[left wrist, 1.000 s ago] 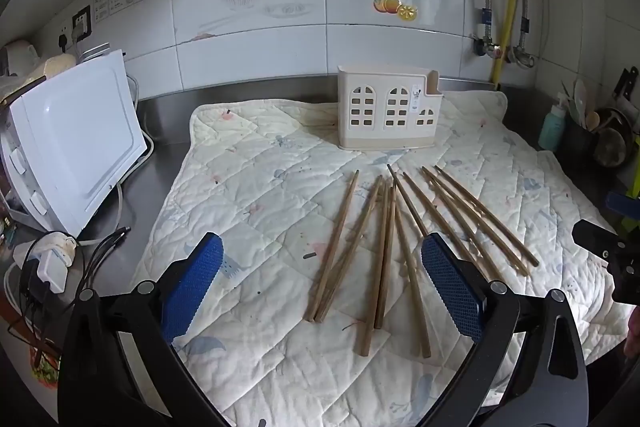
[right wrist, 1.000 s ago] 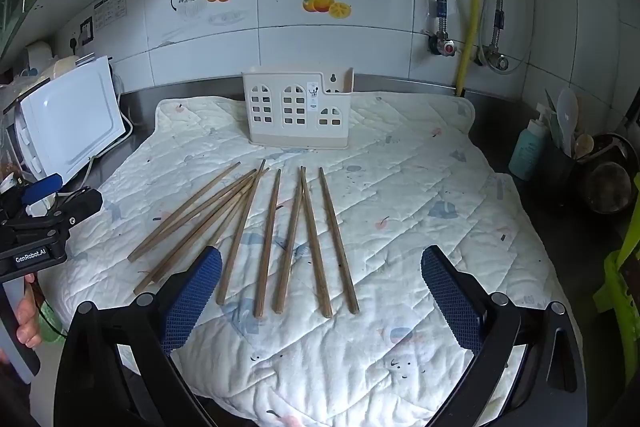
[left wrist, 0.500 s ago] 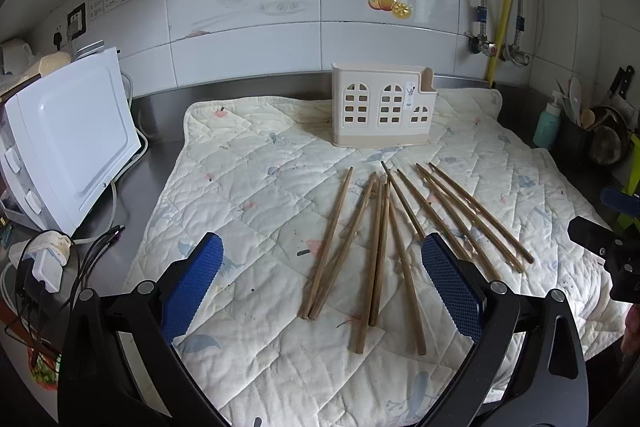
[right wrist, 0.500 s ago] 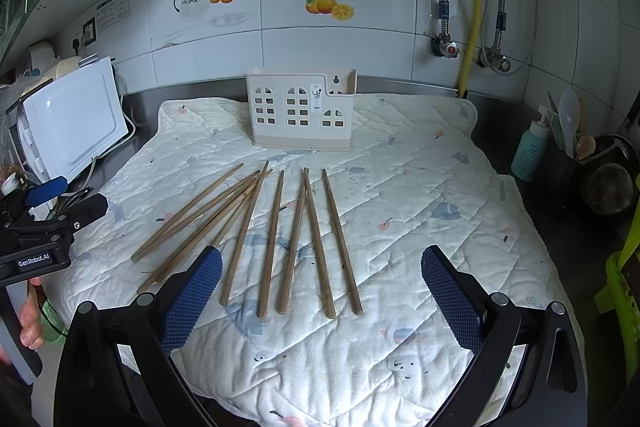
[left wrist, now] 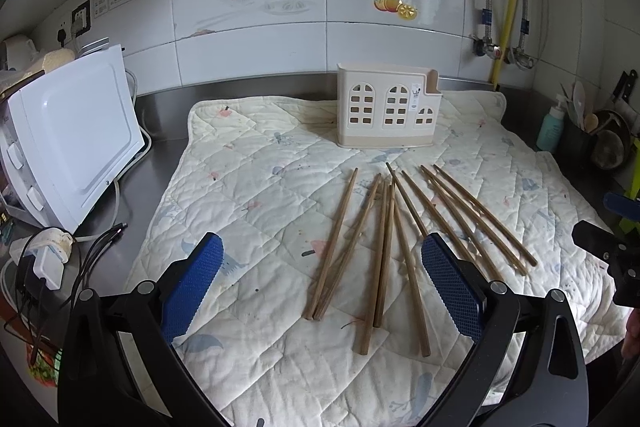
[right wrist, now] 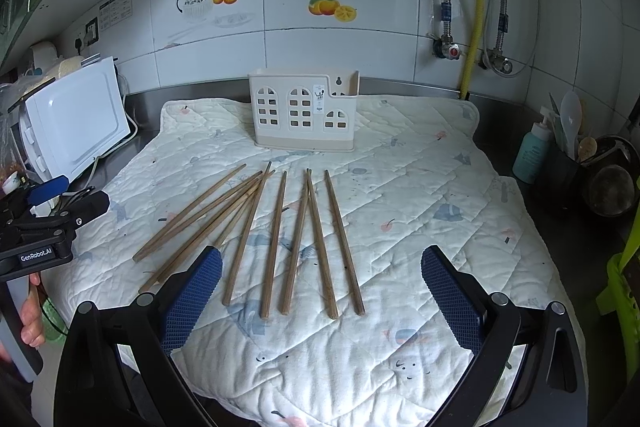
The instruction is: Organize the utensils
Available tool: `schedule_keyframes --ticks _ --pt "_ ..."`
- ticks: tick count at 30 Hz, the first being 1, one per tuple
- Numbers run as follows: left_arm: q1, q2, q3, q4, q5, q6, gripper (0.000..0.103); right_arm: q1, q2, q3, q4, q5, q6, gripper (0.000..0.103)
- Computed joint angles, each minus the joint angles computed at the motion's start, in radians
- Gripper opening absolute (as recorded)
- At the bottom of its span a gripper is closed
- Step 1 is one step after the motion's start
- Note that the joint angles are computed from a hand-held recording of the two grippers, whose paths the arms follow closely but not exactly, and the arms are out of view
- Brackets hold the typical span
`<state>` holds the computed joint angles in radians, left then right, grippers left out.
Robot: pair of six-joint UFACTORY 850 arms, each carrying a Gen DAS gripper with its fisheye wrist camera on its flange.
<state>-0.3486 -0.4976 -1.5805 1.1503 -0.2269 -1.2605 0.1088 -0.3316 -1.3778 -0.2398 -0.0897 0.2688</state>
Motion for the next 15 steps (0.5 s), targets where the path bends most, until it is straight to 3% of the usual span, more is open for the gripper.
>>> schedule_keyframes --ticks 5,15 --pt "0.0 0.004 0.005 0.039 -0.002 -0.039 0.098 -0.004 -0.002 0.002 0.075 0.008 -0.074 0.097" --pt "0.004 0.008 0.008 0.075 0.01 -0.074 0.098 -0.003 -0.002 0.004 0.058 0.014 -0.063 0.097"
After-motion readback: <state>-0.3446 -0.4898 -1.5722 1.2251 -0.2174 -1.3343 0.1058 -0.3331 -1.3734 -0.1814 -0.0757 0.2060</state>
